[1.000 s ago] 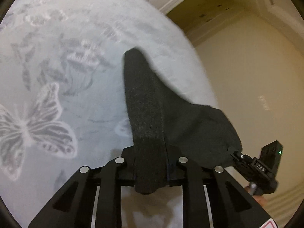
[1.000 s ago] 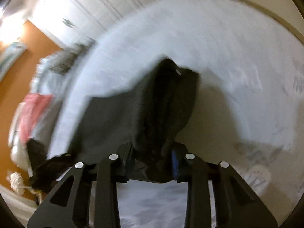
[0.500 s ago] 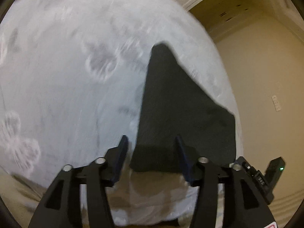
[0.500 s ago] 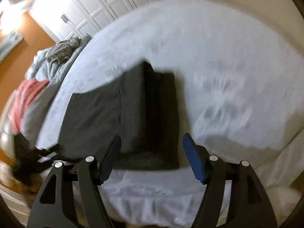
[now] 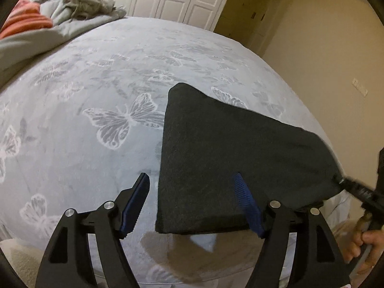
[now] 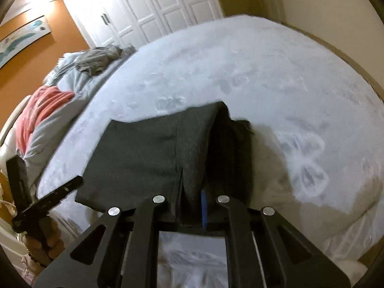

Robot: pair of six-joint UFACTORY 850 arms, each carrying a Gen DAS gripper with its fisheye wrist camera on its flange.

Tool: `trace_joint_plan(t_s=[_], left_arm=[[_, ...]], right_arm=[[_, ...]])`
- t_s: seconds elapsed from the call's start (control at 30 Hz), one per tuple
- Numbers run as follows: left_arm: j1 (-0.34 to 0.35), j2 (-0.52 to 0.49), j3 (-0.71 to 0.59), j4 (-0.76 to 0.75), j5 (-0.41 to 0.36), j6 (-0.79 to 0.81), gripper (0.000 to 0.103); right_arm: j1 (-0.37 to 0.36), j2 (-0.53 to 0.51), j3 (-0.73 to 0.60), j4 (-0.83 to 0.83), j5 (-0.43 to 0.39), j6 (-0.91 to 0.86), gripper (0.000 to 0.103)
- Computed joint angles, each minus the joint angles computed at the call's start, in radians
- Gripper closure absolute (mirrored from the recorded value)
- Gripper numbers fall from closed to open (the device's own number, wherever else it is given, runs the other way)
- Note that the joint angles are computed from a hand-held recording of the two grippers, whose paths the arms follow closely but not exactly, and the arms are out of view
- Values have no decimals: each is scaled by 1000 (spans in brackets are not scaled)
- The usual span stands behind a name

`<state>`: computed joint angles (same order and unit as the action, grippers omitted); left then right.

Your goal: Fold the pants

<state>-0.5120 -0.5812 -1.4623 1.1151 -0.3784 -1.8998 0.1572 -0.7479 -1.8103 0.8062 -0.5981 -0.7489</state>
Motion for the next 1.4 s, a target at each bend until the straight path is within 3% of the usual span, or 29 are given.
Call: trace_joint_plan(t_s=[0.03, 0.1, 0.13, 0.17, 0.23, 0.4, 0.47, 0.53, 0.63, 0.7, 0.73, 0.77, 0.8, 0.87, 0.93, 1.03, 1.1, 1.17, 1.23, 1.33, 1.4], left_arm=[[2, -11, -16, -29, -5, 36, 33], [2, -14, -20, -56, 0, 58, 33], [3, -12, -17, -52, -3, 45, 29], [3, -7, -8, -34, -8, 15, 27], [-3, 10, 14, -8, -17, -35, 25], [-2, 5, 8, -61, -32, 3, 25], [-13, -7, -11, -64, -75, 27, 25], [-21, -20, -30, -68, -106, 57, 25], [-32, -39, -58, -80, -142, 114, 25], [-40, -52, -75, -80, -174, 143, 25], [-42, -57, -82, -82, -187, 154, 24], [-43, -61, -88, -88, -197, 169, 24], [-43, -64, -92, -98, -200, 182, 24], [-39, -68, -96, -115, -194, 200, 24], [-35, -74, -104, -138, -195, 220, 24], [-24, -75, -103, -159, -164, 229, 24], [-19, -65, -89, -164, -140, 222, 24], [-7, -37, -45, -137, -82, 159, 22], [7, -7, 4, -65, -16, 38, 18], [54, 16, 55, -96, 139, -41, 18], [94, 11, 81, -274, 292, 46, 18]], right_arm=[[1, -24, -15, -45, -11, 36, 84], [-11, -50, -12, -11, -29, 44, 80], [-20, -35, 2, 26, -38, 42, 69], [-19, -17, 21, 21, -6, 58, 56], [-13, 24, 66, 17, 80, 65, 41], [-7, -1, 17, -25, 58, 102, 35], [-1, -1, 11, 31, 106, 24, 35], [13, -41, -70, -19, 113, 18, 35], [41, -179, -313, -266, 45, 211, 35], [54, -312, -522, -369, -73, 303, 52], [55, -361, -598, -366, -139, 301, 83], [54, -384, -632, -337, -164, 287, 93], [54, -376, -624, -332, -161, 281, 95], [45, -287, -492, -222, -71, 179, 96], [41, -259, -451, -190, -26, 163, 96], [51, -389, -614, -373, -121, 294, 85], [42, -362, -566, -344, -110, 311, 71], [35, -238, -375, -318, 2, 312, 22], [20, -133, -197, -170, 102, 193, 20], [-8, -80, -97, -94, 32, 138, 20], [-27, -79, -65, -8, -43, 119, 20]])
